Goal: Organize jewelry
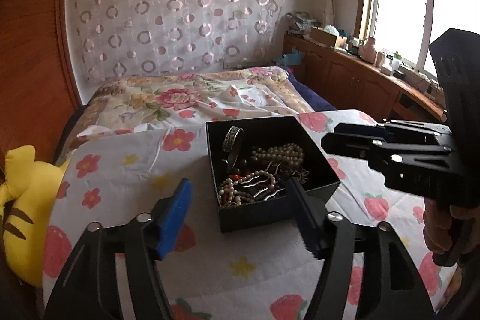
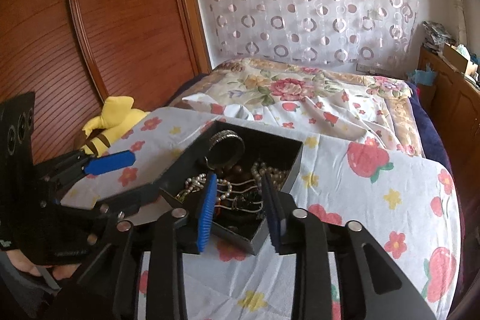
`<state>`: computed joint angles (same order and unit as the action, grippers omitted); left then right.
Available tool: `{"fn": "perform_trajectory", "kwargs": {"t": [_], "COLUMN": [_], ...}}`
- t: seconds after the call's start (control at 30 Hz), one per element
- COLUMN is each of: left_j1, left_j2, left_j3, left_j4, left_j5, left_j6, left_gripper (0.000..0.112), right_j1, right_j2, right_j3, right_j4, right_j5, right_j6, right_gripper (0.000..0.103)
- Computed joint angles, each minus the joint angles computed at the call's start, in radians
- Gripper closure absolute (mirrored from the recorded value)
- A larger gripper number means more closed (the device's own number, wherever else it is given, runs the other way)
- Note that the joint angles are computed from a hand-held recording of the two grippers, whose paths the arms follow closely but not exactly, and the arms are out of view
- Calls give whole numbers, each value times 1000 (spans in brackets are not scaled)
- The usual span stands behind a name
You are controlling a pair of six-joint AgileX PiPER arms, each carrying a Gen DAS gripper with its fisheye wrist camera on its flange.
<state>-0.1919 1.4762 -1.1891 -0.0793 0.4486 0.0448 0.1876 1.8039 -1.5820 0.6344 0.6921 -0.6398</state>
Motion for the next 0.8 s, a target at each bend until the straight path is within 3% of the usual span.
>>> {"fn": "perform_trajectory", "kwargs": {"t": [0.07, 0.27, 0.53, 0.67, 0.8], "left_j1": [-12, -47, -133, -211, -244], "left_j2": [-30, -160, -319, -381, -437], "left_j3": [32, 147, 265, 307, 345], "left_j4": [55, 224, 525, 700, 742], "left_j5": [-21, -71, -59, 4, 38], "left_j6": [-53, -237, -575, -766, -831], "left_gripper": [36, 20, 17, 17, 17], "right_j1": [-1, 7, 29, 41, 36], "right_j2": [-23, -184, -446, -550, -642], "right_j3": [23, 220, 514, 628, 728], "right_j4": [9, 50, 51, -30, -101], "right_j5": [-9, -134, -323, -390, -423], "right_j6": [-7, -46, -23, 70, 157], "right_gripper": [67, 43, 8, 3, 3]}}
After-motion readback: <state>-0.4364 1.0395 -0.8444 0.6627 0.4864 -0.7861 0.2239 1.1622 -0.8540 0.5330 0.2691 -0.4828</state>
